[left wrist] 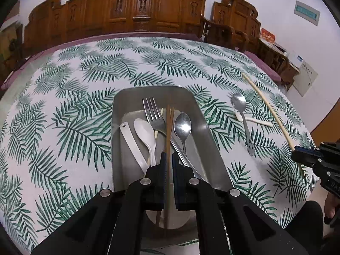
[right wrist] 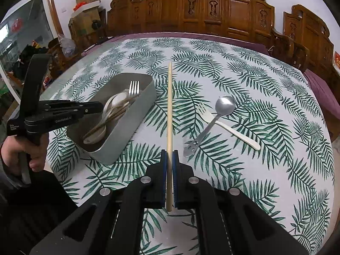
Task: Organize utensils
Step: 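Lower the chopstick into the tray and open the left tool while the right tool carries its chopstick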
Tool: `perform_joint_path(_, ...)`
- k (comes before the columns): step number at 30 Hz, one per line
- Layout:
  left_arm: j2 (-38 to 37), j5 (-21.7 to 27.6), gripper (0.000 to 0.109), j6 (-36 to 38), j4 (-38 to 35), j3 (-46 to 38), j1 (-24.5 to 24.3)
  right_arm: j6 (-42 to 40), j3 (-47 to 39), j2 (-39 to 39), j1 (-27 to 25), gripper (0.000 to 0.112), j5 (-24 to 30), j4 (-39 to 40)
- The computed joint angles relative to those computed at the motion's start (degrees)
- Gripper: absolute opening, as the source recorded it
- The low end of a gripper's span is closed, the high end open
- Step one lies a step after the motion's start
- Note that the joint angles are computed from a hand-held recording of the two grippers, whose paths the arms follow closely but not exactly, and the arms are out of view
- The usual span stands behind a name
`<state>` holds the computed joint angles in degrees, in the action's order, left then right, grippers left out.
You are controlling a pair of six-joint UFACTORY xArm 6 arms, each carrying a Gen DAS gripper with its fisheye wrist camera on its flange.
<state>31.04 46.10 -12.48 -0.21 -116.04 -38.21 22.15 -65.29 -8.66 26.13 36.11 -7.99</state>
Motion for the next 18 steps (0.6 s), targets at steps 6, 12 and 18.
perform_joint_path(6, -3.42, -3.50, 0.017, -0.61, 1.30, 4.15, 0.20, -0.11, -2.48, 1.94, 1.17, 0.006, -0.29, 0.83)
perform_joint_path(12, -6.92, -7.01, 0.030, -2.30, 4.34, 8.19, 1.03, -0.58, -7.27, 6.36, 2.84, 0.006, -0.22, 2.10)
perform_joint_path(18, -9.06, -9.16, 0.054, -4.21, 6.47, 10.44, 2.26, -1.71, -14.11, 12.50, 4.23, 0.006, 0.43, 3.71)
